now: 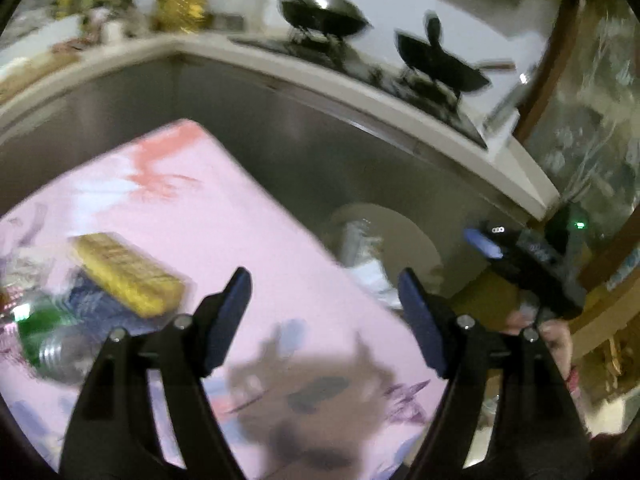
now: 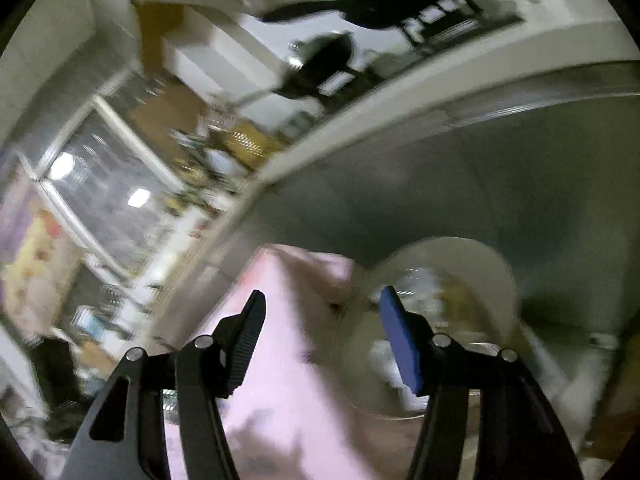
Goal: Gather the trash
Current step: 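Move both open tools back over the table toward the carton and can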
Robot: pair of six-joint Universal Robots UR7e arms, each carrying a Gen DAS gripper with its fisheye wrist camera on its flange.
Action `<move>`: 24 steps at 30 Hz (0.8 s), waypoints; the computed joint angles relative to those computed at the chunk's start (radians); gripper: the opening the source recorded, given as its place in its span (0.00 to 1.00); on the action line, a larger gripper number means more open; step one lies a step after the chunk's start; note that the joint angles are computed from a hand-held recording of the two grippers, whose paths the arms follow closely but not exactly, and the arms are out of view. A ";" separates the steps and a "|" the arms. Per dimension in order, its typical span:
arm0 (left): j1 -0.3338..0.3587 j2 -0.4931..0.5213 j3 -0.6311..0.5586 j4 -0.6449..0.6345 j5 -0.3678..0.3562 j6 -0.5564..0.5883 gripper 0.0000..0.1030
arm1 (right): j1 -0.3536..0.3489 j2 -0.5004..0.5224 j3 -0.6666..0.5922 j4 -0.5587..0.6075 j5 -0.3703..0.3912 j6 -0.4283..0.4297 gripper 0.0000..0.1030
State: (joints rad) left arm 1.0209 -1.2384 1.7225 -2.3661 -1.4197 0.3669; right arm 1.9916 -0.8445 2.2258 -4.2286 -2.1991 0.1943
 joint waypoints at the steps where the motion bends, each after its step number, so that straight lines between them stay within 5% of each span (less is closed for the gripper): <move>1: 0.011 -0.020 0.001 -0.007 0.010 0.001 0.70 | 0.004 0.000 -0.004 -0.003 0.033 0.008 0.56; 6: 0.113 -0.127 -0.014 -0.032 0.114 -0.024 0.70 | -0.035 0.049 -0.049 0.086 0.271 0.160 0.53; 8: 0.161 -0.149 -0.037 -0.016 0.144 -0.049 0.70 | -0.044 0.077 -0.092 0.175 0.304 0.188 0.38; 11: 0.225 -0.177 -0.056 0.002 0.159 -0.081 0.70 | -0.051 0.129 -0.187 0.347 0.392 0.193 0.31; 15: 0.286 -0.187 -0.076 0.032 0.137 -0.095 0.70 | -0.027 0.190 -0.350 0.582 0.400 0.165 0.30; 24: 0.330 -0.178 -0.082 0.070 0.058 -0.088 0.70 | -0.032 0.285 -0.544 0.851 0.393 0.186 0.30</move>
State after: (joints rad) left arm 1.3510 -1.4166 1.6408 -2.2961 -1.3614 0.2788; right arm 1.9598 -0.5596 1.6817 -3.3775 -1.8060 0.3800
